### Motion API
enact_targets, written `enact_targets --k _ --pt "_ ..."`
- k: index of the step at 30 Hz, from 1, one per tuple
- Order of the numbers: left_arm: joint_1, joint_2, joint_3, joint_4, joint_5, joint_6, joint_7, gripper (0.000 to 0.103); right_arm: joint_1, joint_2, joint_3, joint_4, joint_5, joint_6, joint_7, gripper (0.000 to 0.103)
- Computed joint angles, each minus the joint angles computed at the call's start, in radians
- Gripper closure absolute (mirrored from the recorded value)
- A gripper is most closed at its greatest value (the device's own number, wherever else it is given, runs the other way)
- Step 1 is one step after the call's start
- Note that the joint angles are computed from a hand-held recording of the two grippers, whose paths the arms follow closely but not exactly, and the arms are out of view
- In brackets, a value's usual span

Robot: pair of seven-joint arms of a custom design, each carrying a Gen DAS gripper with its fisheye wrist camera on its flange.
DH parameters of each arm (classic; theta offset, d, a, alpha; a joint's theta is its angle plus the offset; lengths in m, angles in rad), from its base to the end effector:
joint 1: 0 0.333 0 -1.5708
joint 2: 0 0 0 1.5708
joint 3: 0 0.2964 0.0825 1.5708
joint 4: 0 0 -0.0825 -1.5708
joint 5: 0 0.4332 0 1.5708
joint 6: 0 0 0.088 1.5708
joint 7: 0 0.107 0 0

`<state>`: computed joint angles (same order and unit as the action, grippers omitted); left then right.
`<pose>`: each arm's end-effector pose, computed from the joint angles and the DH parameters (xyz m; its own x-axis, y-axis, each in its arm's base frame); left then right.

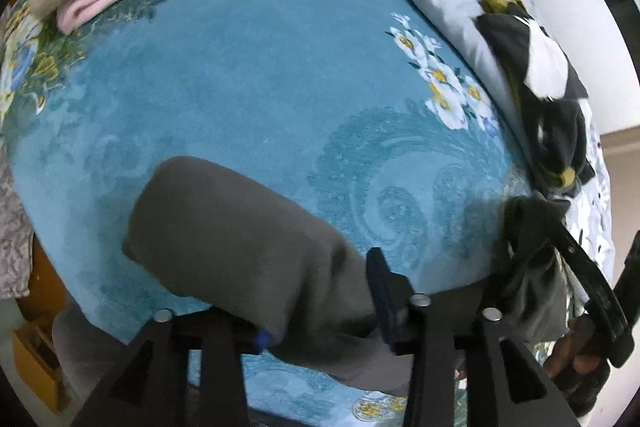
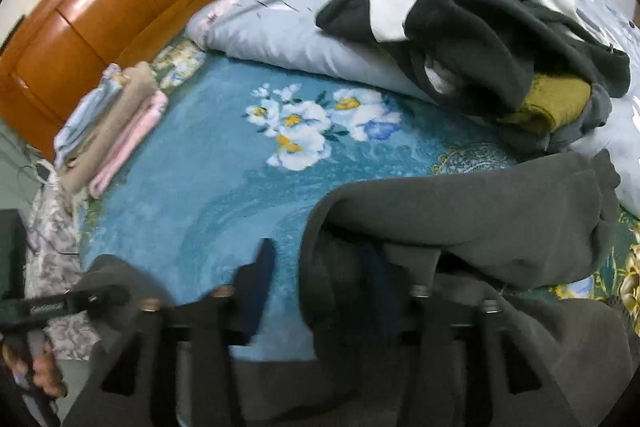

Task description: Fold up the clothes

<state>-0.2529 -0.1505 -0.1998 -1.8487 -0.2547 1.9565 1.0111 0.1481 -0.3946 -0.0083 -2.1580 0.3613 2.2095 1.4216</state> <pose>0.5213 -0.2789 0.5840 0.1473 -0.9371 0.3164 -0.9789 -0.1838 -0.0889 0.5224 0.0850 0.5800 0.1992 -0.9368 -0.2876 -0.8960 -0.0552 -0.4406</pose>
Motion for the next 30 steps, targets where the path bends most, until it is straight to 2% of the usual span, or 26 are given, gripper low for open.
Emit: enact_targets --k 1,5,9,11,13,17,20,22,25,27,30 --pt "-0.002 0.000 0.001 0.007 -0.006 -0.006 0.017 0.051 0.001 -0.017 -0.006 -0.010 0.010 0.003 -0.007 0.040" --pt "-0.002 -0.040 0.014 -0.022 -0.059 0.015 0.054 0.045 -0.022 -0.088 -0.034 -0.054 0.043 0.017 0.009 0.039" --pt "-0.001 -0.054 0.022 -0.037 -0.080 0.014 0.050 0.044 -0.091 -0.107 -0.064 -0.087 0.077 0.061 0.142 0.039" --pt "0.000 -0.061 0.025 -0.044 -0.089 0.012 0.053 0.044 -0.126 -0.099 -0.079 -0.094 0.101 0.088 0.236 0.039" --pt "0.001 -0.068 0.028 -0.050 -0.095 0.012 0.056 0.044 -0.132 -0.081 -0.097 -0.089 0.141 0.116 0.276 0.039" --pt "0.007 -0.069 0.017 -0.031 -0.021 -0.002 0.053 0.044 -0.141 0.040 -0.095 0.011 0.154 0.130 0.355 0.039" --pt "0.009 -0.061 0.012 -0.003 0.036 -0.010 0.064 0.044 -0.170 0.151 -0.053 0.113 0.025 0.103 0.497 0.039" --pt "0.011 -0.068 0.018 -0.006 0.034 0.003 0.072 0.043 -0.186 0.211 -0.023 0.174 -0.114 0.084 0.622 0.039" --pt "0.017 -0.083 0.026 -0.023 0.030 0.008 0.070 0.042 -0.178 0.298 -0.010 0.274 -0.278 -0.012 0.733 0.039" --pt "0.020 -0.095 0.030 -0.040 0.028 0.008 0.066 0.042 -0.166 0.332 -0.021 0.308 -0.308 -0.081 0.766 0.043" --pt "0.025 -0.115 0.040 -0.076 0.012 0.009 0.055 0.042 -0.161 0.308 -0.041 0.271 -0.295 -0.105 0.787 0.051"
